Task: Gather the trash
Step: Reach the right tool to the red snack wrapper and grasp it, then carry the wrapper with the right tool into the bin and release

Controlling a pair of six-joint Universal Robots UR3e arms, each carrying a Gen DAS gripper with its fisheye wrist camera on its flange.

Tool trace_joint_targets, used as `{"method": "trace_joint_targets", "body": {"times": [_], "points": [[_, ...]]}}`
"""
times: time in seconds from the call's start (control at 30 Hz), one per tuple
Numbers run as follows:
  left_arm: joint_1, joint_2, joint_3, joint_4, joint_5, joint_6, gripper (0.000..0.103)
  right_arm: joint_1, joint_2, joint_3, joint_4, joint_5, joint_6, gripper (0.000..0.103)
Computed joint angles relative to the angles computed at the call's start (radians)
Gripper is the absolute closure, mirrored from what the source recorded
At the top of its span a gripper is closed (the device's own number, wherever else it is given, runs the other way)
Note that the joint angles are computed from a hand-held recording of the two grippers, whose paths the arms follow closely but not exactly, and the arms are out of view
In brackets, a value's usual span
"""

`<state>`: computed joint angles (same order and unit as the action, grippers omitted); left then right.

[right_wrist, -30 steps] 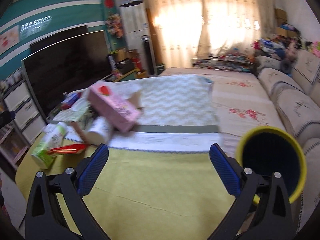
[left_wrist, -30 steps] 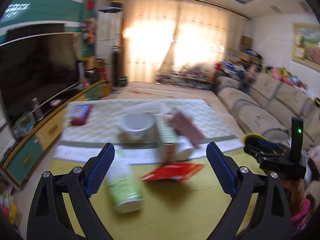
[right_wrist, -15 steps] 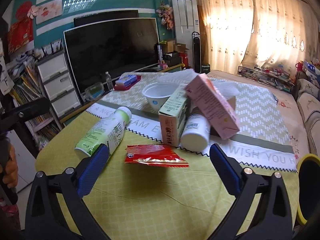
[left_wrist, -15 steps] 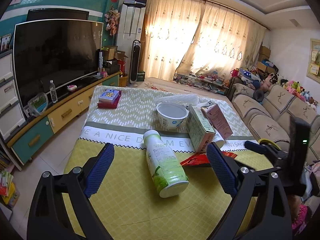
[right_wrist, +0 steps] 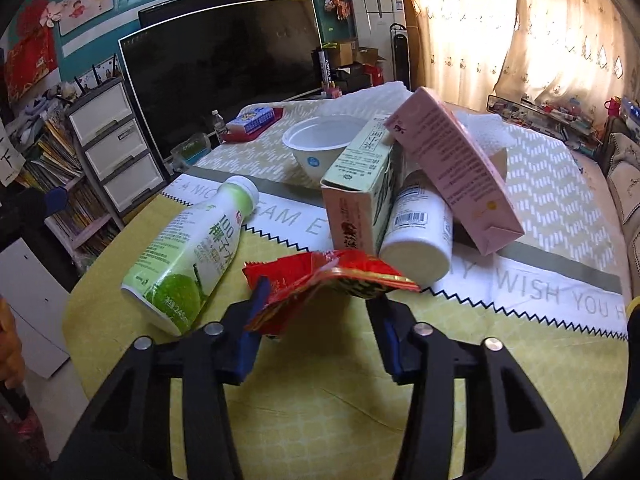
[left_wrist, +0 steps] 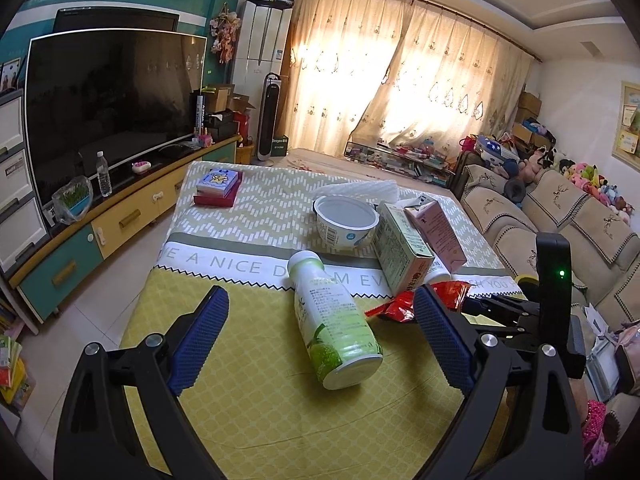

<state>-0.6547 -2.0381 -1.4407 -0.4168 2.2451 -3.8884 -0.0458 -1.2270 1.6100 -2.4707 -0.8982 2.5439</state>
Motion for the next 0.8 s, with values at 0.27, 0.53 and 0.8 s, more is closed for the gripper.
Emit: {"method": "trace_joint_targets", "body": {"times": [0.27,0.53,0.8], "points": [[-0.003,-0.031,0.041,-0.014,-0.007,0.007,0.011,-0.073,-0.062,0.036,0.071,0.089,-0.038,0.068],[0.001,-0.059,0.078,-0.021,-0.019,0.020,0.011,-0.186,-0.169,0.100,0.139,0.161,-0.107,0.063],[0.001,-0.109,0.159,-0.055,-0.034,0.040,0.011,-0.363,-0.193,0.098,0.121,0.191,-0.086,0.063]]}}
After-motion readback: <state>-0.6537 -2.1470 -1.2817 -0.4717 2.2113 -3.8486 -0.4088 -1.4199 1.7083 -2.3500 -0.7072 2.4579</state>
